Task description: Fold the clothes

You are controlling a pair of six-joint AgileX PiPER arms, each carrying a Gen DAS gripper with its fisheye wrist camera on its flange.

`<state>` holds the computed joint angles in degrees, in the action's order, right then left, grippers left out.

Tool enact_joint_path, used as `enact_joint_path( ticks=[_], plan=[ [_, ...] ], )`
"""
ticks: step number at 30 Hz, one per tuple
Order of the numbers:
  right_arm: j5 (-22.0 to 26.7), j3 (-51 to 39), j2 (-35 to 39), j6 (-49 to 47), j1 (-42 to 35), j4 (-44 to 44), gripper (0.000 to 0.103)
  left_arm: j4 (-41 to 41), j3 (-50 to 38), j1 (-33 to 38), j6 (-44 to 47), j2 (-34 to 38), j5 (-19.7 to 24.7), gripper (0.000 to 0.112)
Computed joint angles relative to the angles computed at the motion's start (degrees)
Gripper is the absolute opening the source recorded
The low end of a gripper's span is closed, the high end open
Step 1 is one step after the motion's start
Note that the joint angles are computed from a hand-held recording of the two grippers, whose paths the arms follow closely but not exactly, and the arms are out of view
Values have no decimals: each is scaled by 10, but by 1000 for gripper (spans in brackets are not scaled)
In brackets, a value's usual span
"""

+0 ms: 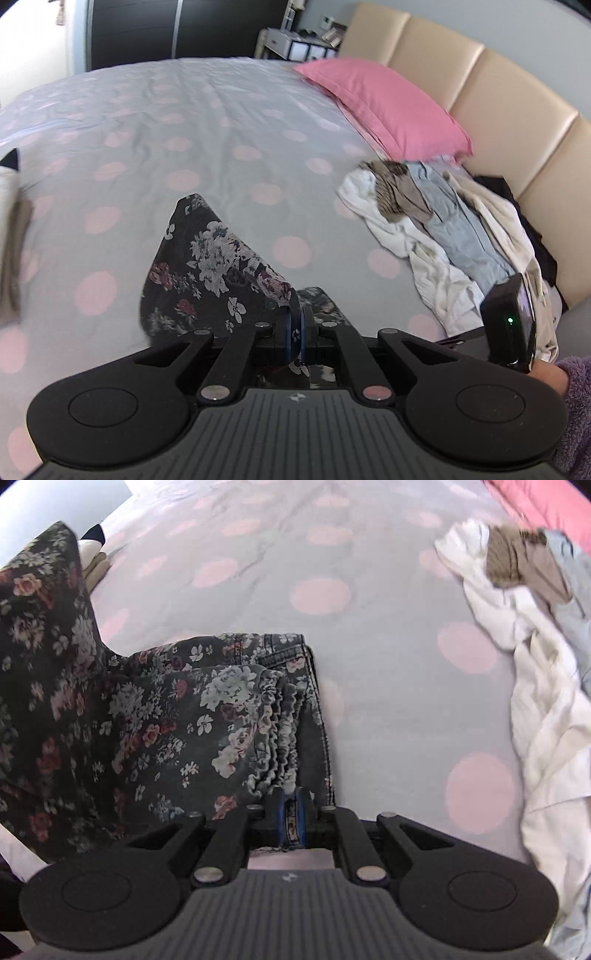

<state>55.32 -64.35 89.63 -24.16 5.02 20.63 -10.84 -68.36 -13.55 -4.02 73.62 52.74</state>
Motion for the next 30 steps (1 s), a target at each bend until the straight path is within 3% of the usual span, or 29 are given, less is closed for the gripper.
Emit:
enact_joint_path(
  ticks=[7,16,24,30],
  plan=[
    [-5,-12,18,16,10,-18,10,42,-82,-100,-60,160,1,3],
    [-4,-16,32,-10,-16,2,10,21,-131,-117,-73,299,0,3],
    [-5,-17,45,12,-10,-20,11,-26,-142,-99,-63,327,3,7],
    [-13,-10,33,17,-2,-31,16,-30,-123,-93,-56,262,1,14]
  ],
)
